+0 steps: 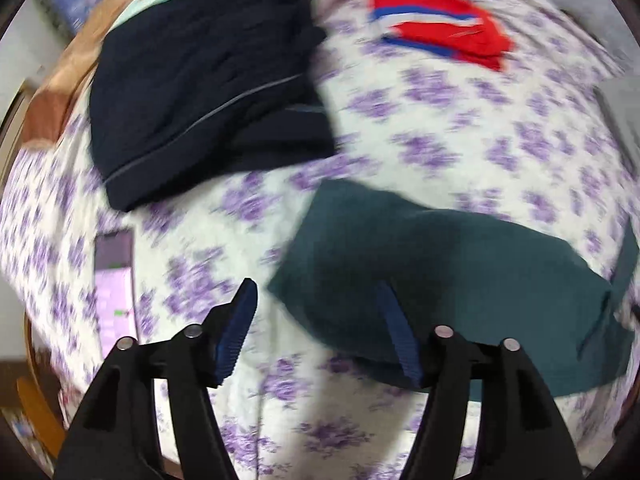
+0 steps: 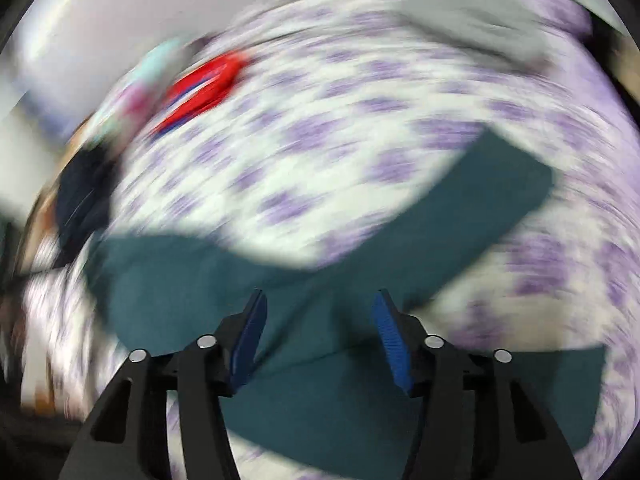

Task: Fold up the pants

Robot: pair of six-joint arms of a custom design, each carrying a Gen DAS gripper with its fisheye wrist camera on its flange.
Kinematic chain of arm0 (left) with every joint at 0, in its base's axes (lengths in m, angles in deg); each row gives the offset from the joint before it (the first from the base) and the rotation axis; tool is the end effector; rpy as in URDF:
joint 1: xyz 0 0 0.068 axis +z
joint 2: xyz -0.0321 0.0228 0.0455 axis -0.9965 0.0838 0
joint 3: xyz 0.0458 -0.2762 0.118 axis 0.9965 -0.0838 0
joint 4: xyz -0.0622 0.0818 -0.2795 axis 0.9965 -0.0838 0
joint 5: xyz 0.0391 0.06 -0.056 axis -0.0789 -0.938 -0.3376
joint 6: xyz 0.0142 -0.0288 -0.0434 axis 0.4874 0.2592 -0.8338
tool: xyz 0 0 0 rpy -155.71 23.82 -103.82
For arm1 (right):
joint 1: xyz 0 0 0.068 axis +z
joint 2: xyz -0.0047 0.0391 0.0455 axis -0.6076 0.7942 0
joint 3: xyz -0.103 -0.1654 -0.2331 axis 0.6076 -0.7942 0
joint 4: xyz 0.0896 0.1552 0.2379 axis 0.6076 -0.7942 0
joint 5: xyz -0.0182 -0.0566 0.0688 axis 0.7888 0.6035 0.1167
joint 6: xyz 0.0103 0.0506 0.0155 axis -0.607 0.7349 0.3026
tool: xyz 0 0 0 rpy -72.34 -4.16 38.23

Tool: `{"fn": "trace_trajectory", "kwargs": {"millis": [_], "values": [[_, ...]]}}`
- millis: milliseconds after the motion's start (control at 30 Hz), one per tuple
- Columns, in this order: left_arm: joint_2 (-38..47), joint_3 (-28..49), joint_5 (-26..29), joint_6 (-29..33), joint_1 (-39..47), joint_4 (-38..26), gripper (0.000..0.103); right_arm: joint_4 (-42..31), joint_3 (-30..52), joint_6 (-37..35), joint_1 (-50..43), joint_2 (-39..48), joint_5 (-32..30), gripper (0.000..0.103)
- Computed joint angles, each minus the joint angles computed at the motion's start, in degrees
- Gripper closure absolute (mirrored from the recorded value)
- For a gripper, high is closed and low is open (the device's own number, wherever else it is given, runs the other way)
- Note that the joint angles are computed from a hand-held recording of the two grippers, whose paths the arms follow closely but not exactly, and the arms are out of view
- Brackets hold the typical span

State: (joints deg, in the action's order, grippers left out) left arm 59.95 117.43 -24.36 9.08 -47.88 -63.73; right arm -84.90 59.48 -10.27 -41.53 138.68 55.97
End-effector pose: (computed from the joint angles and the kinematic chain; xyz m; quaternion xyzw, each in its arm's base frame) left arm 0.2306 0.1732 0.2150 -0.1598 0.9797 0.0297 0.1170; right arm 0.3093 -0.0122 0.1911 -0.0573 0.9694 0.1184 0.2071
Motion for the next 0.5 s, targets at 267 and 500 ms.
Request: {"fn": "trace_trajectory", "kwargs": {"millis": [267, 500], "values": [[2.21, -5.95, -0.25, -1.57, -9.77, 1.22, 0.03, 5.54, 6.9, 10.2, -4.12, 8.68, 5.03, 0.046], [6.14, -7.72, -0.77, -2.9, -11.01, 2.45, 0.03, 4.52, 21.17, 16.2, 0.46, 23.77, 14.35, 0.047]]}}
